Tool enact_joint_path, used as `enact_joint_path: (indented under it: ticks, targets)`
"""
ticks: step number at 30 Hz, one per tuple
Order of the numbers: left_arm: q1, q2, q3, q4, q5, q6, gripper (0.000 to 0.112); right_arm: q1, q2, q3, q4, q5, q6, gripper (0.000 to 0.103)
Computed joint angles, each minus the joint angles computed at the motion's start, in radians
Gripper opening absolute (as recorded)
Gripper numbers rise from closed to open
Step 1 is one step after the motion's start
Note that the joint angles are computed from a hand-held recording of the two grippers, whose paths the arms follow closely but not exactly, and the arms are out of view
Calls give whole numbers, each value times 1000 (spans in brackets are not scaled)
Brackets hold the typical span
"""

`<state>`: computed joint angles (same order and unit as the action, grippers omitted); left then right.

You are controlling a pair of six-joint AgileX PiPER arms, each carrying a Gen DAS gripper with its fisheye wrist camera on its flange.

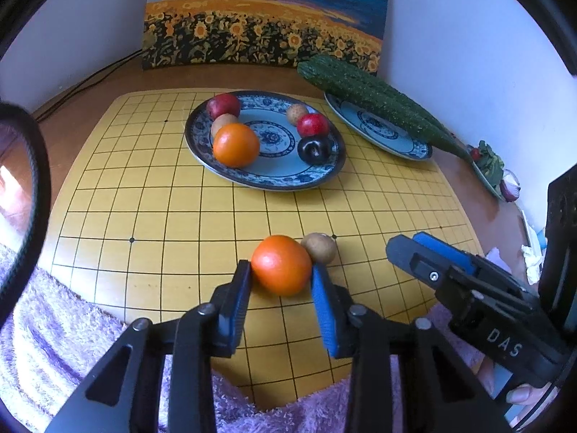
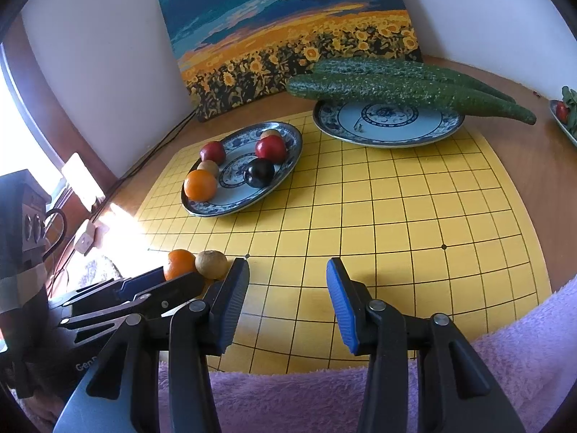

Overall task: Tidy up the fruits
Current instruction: 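Withdraw both tools toward the remaining orange and small brown fruit, then grasp the second orange with the left tool while the right tool grasps the brown fruit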

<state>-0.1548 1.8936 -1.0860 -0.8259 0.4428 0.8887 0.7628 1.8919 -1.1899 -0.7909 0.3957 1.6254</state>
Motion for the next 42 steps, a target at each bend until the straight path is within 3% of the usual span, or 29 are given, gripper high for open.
enact_joint_path:
  ticks: [20,42]
  targets:
    - [90,-23,16,-51,-16,40,35,39,56,-120,92,67,-134,46]
    - [152,-5,-1,-100,20,89,35,55,177,-298,237,133,-344,44]
